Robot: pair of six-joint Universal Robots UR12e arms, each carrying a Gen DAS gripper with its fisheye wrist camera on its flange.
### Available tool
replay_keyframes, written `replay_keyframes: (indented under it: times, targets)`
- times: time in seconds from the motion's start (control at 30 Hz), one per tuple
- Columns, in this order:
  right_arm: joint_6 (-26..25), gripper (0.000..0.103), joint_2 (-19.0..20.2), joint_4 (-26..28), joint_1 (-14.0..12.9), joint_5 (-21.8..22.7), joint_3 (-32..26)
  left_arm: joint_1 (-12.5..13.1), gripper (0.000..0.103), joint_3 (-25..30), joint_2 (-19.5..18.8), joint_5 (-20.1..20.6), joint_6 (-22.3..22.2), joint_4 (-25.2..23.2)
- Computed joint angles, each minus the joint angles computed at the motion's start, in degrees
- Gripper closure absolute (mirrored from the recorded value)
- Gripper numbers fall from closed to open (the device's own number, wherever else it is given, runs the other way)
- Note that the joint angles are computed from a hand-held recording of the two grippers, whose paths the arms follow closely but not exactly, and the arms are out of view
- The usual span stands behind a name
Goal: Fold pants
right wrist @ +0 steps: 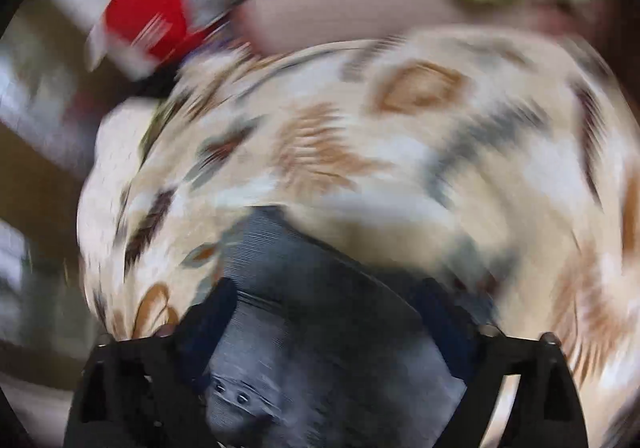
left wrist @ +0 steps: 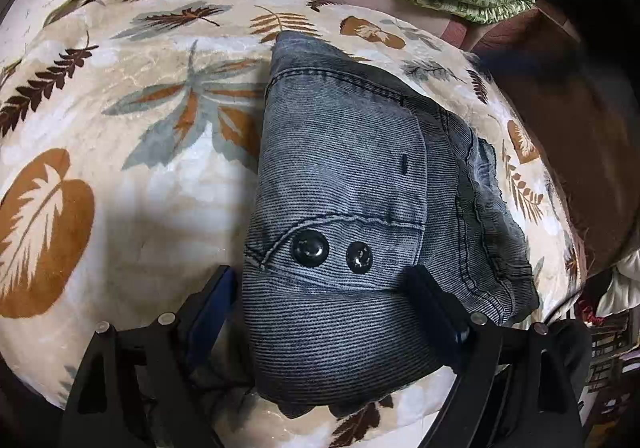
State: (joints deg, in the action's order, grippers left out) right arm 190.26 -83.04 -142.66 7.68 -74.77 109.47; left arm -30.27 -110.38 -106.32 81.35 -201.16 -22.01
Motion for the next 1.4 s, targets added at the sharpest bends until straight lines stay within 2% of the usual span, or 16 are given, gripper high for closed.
replay_keyframes:
  times: [0.07,0.17,0.2,0.23,0.27,0.3,0.43,0.53,0.6,0.7,0.83,0.97,1.1,1.27,1.33,1.4]
  targets:
    - [-5.03,0.010,3.36,6.32,2.15,-1.84,-5.35,-0.17,0.015,0.42,-0.18,0.18,0.85,-0.50]
    - [-8.59,0.010,10.15,16.62,4.02,-2.59,-13.98,-0.22,0.015,0.49,-0.40,0.12,0.73,-0.31]
    - [-9.88,0.017,11.05,18.76,4.38,-3.65,-14.88,-0.24,0.015,0.60,-0.47,0.15,0.97,-0.38]
    - [-11.03,0.033,12.84,21.57,4.98,-4.88,-16.58,-0.06,0.015,0.51,-0.51,-0.06,1.06,-0.23]
    - [-11.09,0.068,13.03,23.59,4.78,-5.19,-16.58,-0.02,0.015,0.46,-0.56,-0.19,1.15,-0.02]
    - [-9.89,0.068,13.51,23.71,4.59,-4.53,-16.47,-0.04,0.015,0.46,-0.56,-0.18,1.38,-0.08]
    - [-4.85,0.068,12.78,16.21,4.19,-5.53,-13.84,-0.34,0.015,0.54,-0.65,0.48,1.90,0.07]
    - [-2.04,0.064,11.42,10.10,4.45,-10.29,-11.91,-0.47,0.015,0.54,-0.65,0.67,1.81,0.12]
    - [-1.51,0.050,9.90,7.78,4.09,-10.38,-10.50,-0.54,0.015,0.55,-0.61,0.92,1.69,0.03]
    - [-2.08,0.046,6.74,4.66,4.14,-10.44,-7.69,-0.76,0.015,0.51,-0.55,1.50,1.47,0.11]
    - [-2.62,0.040,2.05,2.77,4.13,-11.48,-2.93,-1.16,0.015,0.34,-0.46,2.45,1.30,0.35]
    - [-1.40,0.040,-1.96,0.37,3.78,-16.22,3.04,-1.41,0.015,0.09,-0.33,3.68,1.45,0.89]
    - [0.64,0.040,-1.98,2.43,2.46,-17.47,6.10,-1.85,0.015,0.02,-0.19,4.92,1.67,0.94]
    - [2.47,0.038,-2.08,-0.01,-0.32,-11.23,8.31,-2.60,0.015,0.21,-0.12,6.50,1.65,0.62]
    - [2.14,0.038,-2.32,0.30,-0.68,-10.63,8.31,-2.62,0.015,0.25,-0.24,6.82,1.82,0.79]
    - [3.06,0.038,-3.24,-0.14,-0.08,-12.53,8.67,-2.47,0.015,0.15,-0.36,6.61,1.87,1.24]
